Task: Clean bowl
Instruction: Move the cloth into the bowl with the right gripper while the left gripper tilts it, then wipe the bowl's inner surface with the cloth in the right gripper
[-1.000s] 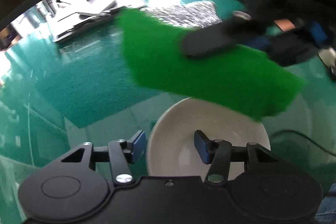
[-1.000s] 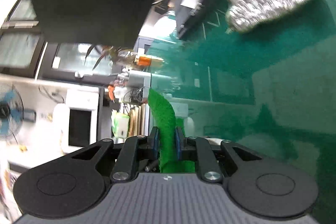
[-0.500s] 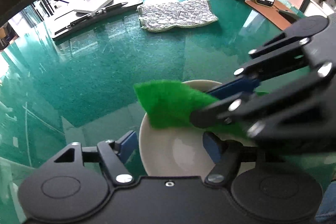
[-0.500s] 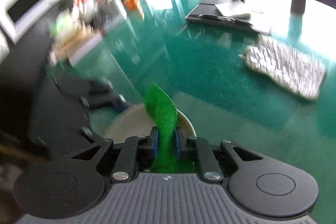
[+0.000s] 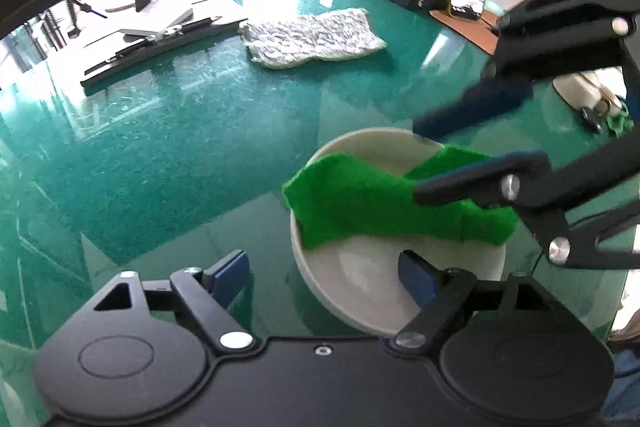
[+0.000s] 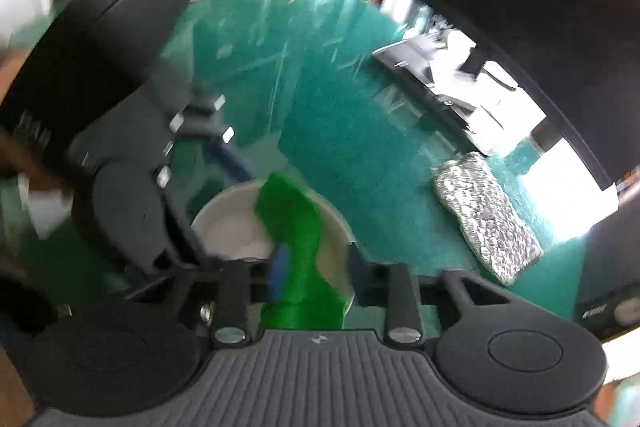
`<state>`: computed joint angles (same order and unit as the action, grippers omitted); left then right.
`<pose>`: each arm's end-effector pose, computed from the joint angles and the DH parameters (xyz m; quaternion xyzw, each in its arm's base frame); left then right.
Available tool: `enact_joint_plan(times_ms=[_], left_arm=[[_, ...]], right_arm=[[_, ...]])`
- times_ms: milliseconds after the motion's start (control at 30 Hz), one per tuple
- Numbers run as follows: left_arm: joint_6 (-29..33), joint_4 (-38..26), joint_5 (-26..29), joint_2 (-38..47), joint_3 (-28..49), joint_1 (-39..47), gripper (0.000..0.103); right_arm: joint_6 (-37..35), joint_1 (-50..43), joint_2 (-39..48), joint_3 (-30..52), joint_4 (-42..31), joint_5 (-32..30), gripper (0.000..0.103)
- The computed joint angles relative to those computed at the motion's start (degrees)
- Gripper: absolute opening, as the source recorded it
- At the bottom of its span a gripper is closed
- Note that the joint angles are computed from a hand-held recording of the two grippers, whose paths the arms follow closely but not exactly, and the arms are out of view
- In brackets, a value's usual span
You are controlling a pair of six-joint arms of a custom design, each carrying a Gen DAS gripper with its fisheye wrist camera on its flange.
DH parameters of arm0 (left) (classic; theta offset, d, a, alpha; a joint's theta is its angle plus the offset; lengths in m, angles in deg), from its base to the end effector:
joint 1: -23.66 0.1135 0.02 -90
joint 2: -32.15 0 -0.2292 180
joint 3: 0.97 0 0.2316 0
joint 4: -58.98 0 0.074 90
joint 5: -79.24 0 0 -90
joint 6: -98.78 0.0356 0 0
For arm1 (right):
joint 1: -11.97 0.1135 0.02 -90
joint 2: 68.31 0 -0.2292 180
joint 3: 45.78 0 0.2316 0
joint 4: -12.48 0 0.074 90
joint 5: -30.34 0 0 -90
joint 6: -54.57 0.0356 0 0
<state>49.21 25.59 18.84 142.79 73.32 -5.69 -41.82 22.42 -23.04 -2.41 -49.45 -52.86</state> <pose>0.2735 -0.1740 0.0923 0.5813 0.7550 -0.2339 0.1935 0.1369 0.0210 0.1705 -0.1291 0.9638 -0.0497 0.2279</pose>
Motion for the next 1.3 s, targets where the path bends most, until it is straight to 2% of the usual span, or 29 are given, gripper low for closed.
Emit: enact_joint_plan(times_ms=[100, 267, 367, 467, 533, 667, 733, 800, 900, 1000, 1067, 1100, 1200, 1300], left_arm=[[-0.15, 0.81, 0.20, 0.75, 0.40, -0.15, 0.079], [-4.59, 0.56, -1.00, 1.21, 1.96, -1.30, 0.072], [-4.74, -0.32, -1.27, 1.62, 2.92, -1.45, 0.072], [-5.15, 1.49, -1.76, 1.23, 1.89, -1.76, 0.074], [-3.21, 1.92, -0.67, 1.32, 1.41, -1.26, 0.078], [-0.14, 1.23, 0.27, 2.83, 2.80, -0.28, 0.084], [-0.01, 1.38, -0.27, 3.48, 3.41, -0.41, 0.090], [0.33, 1.07, -0.70, 4.13, 4.17, -0.54, 0.094], [1.29, -0.25, -1.08, 4.88, 5.56, -0.75, 0.095], [4.02, -2.93, -1.19, 5.84, 7.90, -0.95, 0.095], [5.47, -4.29, -1.47, 6.24, 9.03, -1.21, 0.095], [6.10, -4.91, -1.60, 6.44, 9.57, -1.34, 0.095], [7.13, -5.99, -1.48, 7.15, 10.66, -1.36, 0.095], [6.81, -6.19, -1.09, 7.55, 10.87, -1.01, 0.096]], right_arm=[[-1.27, 0.19, 6.43, -0.58, 4.47, 1.09, 0.018], [-8.73, -5.27, 11.40, -2.26, 11.07, -1.38, 0.011], [-14.99, -5.12, 10.80, -3.31, 11.52, -0.93, 0.010], [-20.13, -4.24, 9.35, -4.05, 10.61, 0.18, 0.011], [-23.47, -2.72, 7.30, -5.23, 9.35, 1.06, 0.010], [-23.25, -5.68, 6.98, -4.11, 6.04, -3.04, 0.010], [-20.91, -6.64, 8.09, -2.77, 4.86, -5.01, 0.010], [-18.73, -10.13, 10.73, 0.04, 2.44, -11.42, 0.010], [-17.51, -12.95, 13.70, 3.20, -1.05, -17.70, 0.011], [-20.35, -17.25, 18.32, 7.12, -5.33, -22.93, 0.011], [-23.51, -15.79, 18.81, 7.46, -6.10, -20.46, 0.011], [-25.34, -12.19, 17.55, 6.34, -5.21, -15.76, 0.011], [-27.46, -6.60, 16.34, 5.05, -2.76, -8.10, 0.011], [-25.65, -5.01, 16.75, 5.46, -2.27, -5.57, 0.011]])
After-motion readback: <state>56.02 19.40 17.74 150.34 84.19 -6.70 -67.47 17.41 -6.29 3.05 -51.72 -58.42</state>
